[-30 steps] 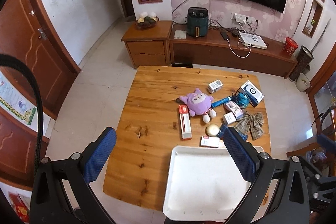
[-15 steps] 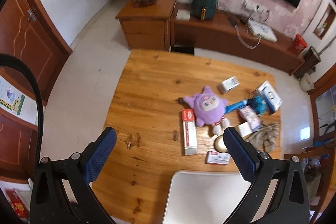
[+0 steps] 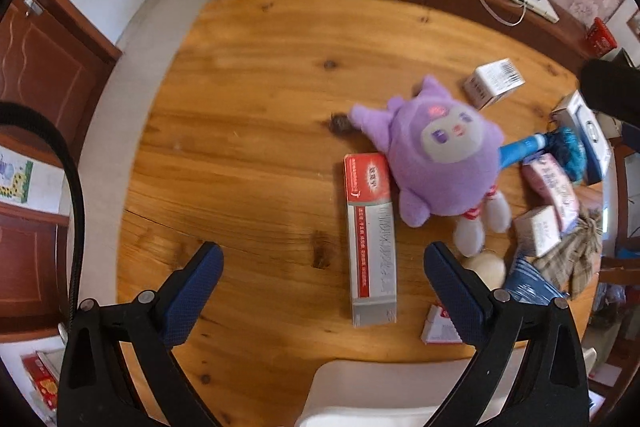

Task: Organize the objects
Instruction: 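Grasp the red-and-white ointment box with the left tool while the right tool grasps the purple plush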

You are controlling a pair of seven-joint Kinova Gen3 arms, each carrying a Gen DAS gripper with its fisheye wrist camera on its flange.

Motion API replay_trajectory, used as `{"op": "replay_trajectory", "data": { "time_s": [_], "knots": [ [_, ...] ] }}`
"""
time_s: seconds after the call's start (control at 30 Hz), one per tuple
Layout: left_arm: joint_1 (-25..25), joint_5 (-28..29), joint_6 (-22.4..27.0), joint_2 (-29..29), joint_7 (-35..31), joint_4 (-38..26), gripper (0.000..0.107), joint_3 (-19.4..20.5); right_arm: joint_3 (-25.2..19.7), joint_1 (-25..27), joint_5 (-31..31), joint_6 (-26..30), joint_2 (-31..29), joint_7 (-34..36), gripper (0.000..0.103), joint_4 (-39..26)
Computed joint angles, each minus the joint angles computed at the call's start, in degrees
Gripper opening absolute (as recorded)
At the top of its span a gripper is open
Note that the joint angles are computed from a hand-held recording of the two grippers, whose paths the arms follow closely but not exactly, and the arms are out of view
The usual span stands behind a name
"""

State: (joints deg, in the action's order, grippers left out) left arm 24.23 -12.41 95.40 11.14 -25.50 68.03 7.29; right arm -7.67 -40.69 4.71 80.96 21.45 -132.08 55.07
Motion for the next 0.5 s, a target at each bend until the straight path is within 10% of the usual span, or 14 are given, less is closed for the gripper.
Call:
{"op": "replay_trajectory", "data": {
  "time_s": [0.5],
  "knots": [
    [-1.8,7.63,-8.78,0.73,12.67,7.97,0.094,-1.45,-1.83,5.91,-10.57,-11.73,3.45,4.02,0.096,10.37]
  ]
}}
